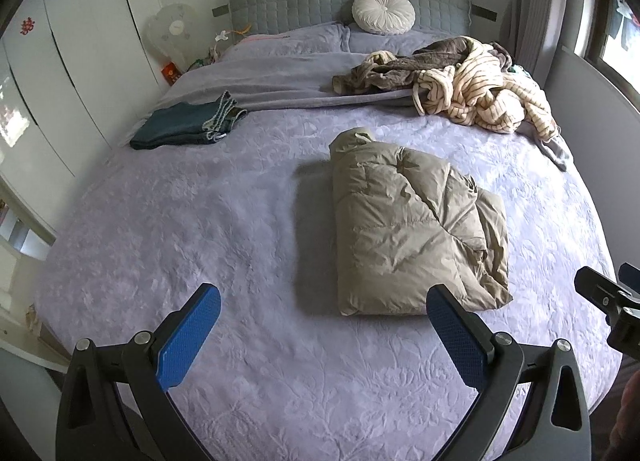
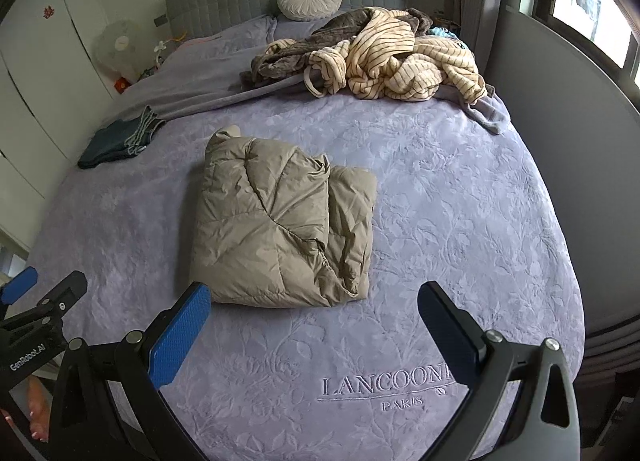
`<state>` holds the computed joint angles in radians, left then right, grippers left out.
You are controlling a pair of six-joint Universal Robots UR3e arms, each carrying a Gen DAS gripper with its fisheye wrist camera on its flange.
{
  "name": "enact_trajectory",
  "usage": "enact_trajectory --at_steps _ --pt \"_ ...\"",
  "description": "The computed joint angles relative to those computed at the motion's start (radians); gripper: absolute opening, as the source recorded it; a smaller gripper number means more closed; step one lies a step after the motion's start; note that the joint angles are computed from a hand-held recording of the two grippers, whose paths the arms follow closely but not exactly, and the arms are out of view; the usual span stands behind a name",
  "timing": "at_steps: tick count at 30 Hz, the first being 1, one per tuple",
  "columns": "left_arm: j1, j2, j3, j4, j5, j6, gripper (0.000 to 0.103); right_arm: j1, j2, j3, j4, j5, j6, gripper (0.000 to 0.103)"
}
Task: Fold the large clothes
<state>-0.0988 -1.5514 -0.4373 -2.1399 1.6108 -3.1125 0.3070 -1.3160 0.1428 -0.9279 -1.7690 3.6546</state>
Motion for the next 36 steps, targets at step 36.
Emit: enact_trajectory --at_steps 36 --pt "-0.005 -0.022 0.043 -0.021 0.001 -0.003 0.103 0.003 0.064 -0.142 0.079 -0.003 0.007 0.103"
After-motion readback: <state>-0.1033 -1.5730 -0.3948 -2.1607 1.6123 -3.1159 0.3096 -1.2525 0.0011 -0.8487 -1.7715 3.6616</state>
